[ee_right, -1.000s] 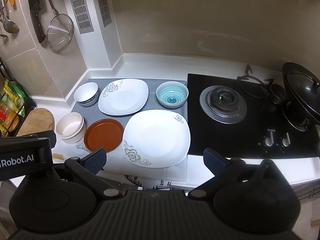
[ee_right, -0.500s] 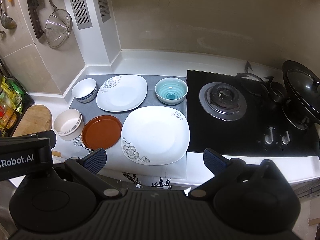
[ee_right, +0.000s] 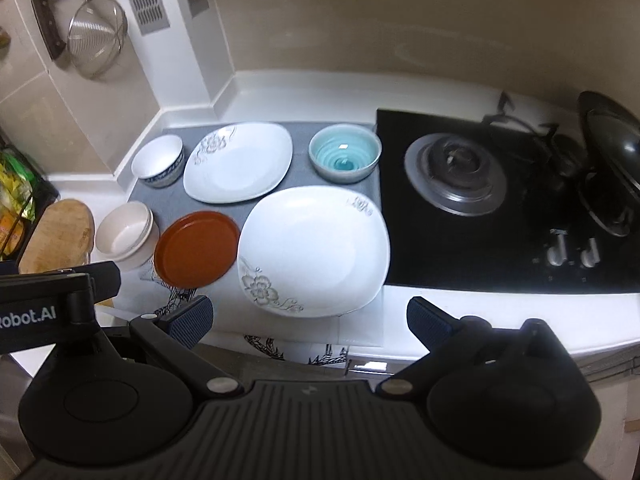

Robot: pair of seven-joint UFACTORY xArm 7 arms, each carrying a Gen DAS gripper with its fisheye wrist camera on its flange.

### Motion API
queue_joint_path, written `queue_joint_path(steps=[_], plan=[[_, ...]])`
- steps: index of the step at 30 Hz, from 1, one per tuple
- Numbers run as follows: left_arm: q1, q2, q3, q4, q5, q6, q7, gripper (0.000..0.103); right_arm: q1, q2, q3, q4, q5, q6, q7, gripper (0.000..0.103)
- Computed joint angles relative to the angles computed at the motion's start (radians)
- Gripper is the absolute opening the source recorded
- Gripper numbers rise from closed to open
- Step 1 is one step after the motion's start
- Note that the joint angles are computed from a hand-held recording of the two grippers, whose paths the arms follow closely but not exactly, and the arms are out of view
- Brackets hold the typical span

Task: Organize plates and bowls
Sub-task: 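Grasp the rim of the large white square floral plate with both grippers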

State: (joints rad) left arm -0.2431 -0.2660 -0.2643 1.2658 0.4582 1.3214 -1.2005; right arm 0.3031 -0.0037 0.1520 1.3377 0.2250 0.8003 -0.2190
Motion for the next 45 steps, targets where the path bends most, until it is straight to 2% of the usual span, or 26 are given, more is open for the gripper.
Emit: queue_joint_path(steps=[2,4,7,9,11,13,14,16,18,21,23,25,27,28,29,30,35,38,41,45], plan=[[0.008,-0.066,0.049,-0.125,-0.053,-0.126,0.004,0.103,0.001,0.004,0.0,-0.055,0.072,-0.093,-0.075,0.103],[0.028,-0.133,0.093,-0.255,-0.106,-0.261,0.031,0.103,-0.006,0.021,-0.004,-0.092,0.23,-0.169,-0.199,0.103],[0.064,-0.163,0.149,-0.373,-0.178,-0.382,0.11,0.102,-0.023,0.071,0.0,-0.099,0.374,-0.236,-0.32,0.103],[0.085,-0.152,0.187,-0.422,-0.22,-0.463,0.191,0.096,-0.034,0.11,0.005,-0.085,0.387,-0.266,-0.349,0.103],[0.084,-0.114,0.248,-0.443,-0.302,-0.55,0.331,0.088,-0.048,0.151,0.012,-0.063,0.396,-0.294,-0.357,0.103],[0.055,-0.055,0.328,-0.442,-0.45,-0.619,0.526,0.069,-0.061,0.2,0.019,-0.03,0.392,-0.299,-0.344,0.103],[0.037,-0.018,0.366,-0.431,-0.535,-0.639,0.628,0.055,-0.06,0.225,0.017,-0.011,0.362,-0.299,-0.304,0.103],[0.012,0.047,0.422,-0.411,-0.705,-0.662,0.817,0.053,-0.07,0.271,0.023,0.022,0.335,-0.303,-0.252,0.103],[-0.003,0.111,0.455,-0.383,-0.867,-0.67,0.99,0.053,-0.099,0.303,0.05,0.041,0.368,-0.315,-0.265,0.102],[0.013,0.198,0.454,-0.331,-1.03,-0.651,1.123,0.053,-0.161,0.353,0.096,0.088,0.477,-0.27,-0.31,0.101],[0.038,0.269,0.438,-0.283,-1.095,-0.632,1.135,0.053,-0.184,0.401,0.102,0.139,0.508,-0.219,-0.306,0.096],[0.062,0.333,0.414,-0.242,-1.118,-0.631,1.113,0.053,-0.196,0.464,0.097,0.206,0.503,-0.174,-0.297,0.083],[0.078,0.393,0.395,-0.186,-1.054,-0.594,1.009,0.053,-0.201,0.53,0.086,0.282,0.471,-0.13,-0.262,0.067],[0.088,0.414,0.386,-0.168,-1.042,-0.576,0.963,0.052,-0.211,0.568,0.086,0.331,0.462,-0.092,-0.244,0.063],[0.101,0.426,0.372,-0.161,-1.06,-0.576,0.945,0.047,-0.226,0.611,0.092,0.386,0.459,-0.046,-0.232,0.054],[0.11,0.433,0.358,-0.159,-1.071,-0.588,0.925,0.041,-0.241,0.652,0.1,0.439,0.458,-0.002,-0.228,0.049],[0.133,0.485,0.305,-0.128,-1.005,-0.645,0.778,0.028,-0.259,0.835,0.117,0.686,0.391,0.173,-0.252,0.048],[0.148,0.508,0.276,-0.121,-0.975,-0.686,0.697,0.028,-0.253,0.91,0.121,0.788,0.357,0.238,-0.28,0.048],[0.17,0.518,0.25,-0.106,-0.941,-0.69,0.626,0.028,-0.237,0.966,0.108,0.872,0.325,0.293,-0.247,0.048],[0.198,0.537,0.223,-0.079,-0.893,-0.68,0.586,0.028,-0.257,1.04,0.146,0.972,0.352,0.37,-0.262,0.047]])
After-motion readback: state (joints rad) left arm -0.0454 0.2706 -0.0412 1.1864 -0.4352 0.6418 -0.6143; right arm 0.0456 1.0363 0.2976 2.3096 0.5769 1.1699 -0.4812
